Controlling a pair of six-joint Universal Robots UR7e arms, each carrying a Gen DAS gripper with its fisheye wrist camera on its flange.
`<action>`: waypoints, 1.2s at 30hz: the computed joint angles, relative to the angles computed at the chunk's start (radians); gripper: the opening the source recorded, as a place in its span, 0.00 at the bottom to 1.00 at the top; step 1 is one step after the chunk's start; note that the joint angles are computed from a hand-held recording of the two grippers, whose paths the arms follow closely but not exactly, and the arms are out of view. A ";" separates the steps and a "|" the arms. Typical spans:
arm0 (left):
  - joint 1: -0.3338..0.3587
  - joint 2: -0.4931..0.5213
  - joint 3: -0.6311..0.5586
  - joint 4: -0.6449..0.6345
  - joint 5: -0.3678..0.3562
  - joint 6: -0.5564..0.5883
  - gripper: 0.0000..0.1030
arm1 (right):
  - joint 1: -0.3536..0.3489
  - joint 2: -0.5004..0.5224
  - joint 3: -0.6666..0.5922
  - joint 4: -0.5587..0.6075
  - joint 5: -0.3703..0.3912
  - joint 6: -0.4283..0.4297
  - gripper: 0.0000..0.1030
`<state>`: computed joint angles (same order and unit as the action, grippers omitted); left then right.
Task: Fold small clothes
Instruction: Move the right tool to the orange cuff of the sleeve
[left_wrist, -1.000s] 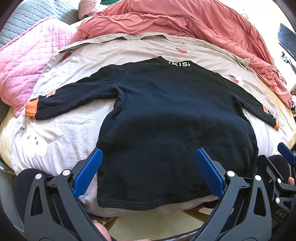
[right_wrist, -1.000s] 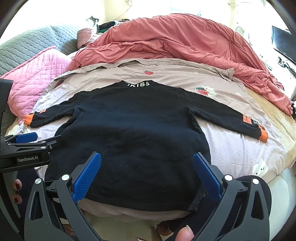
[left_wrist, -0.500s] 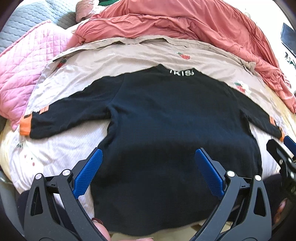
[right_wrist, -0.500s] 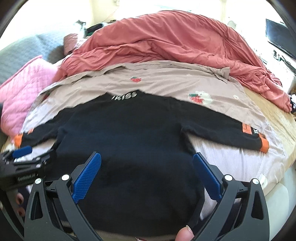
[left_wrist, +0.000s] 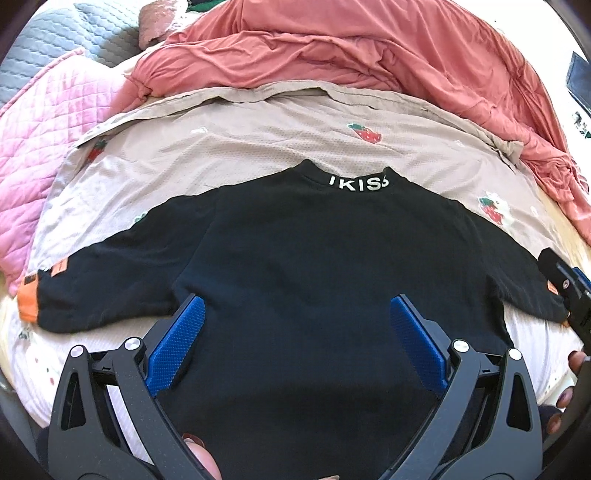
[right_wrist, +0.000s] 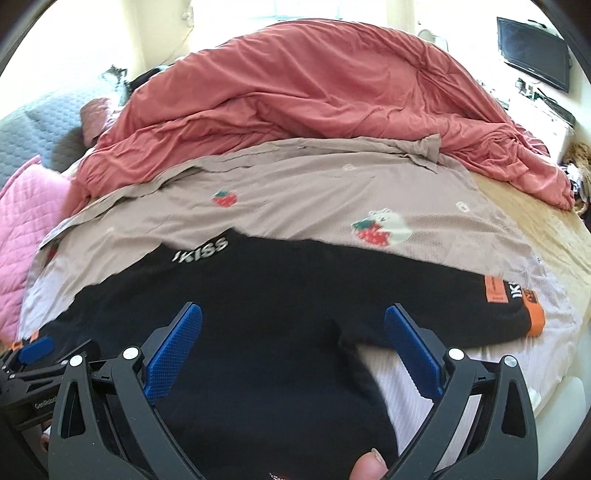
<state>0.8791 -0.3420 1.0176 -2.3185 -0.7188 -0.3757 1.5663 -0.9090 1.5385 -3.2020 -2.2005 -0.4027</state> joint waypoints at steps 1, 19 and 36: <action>0.005 0.021 -0.035 0.014 -0.001 0.005 0.92 | -0.009 0.011 -0.024 0.003 -0.005 0.002 0.96; 0.052 0.302 -0.494 0.183 -0.047 0.093 0.92 | -0.169 0.008 -0.142 0.023 -0.026 0.100 0.96; 0.065 0.409 -0.550 0.196 0.011 0.155 0.92 | -0.384 -0.129 -0.114 0.103 -0.118 0.419 0.96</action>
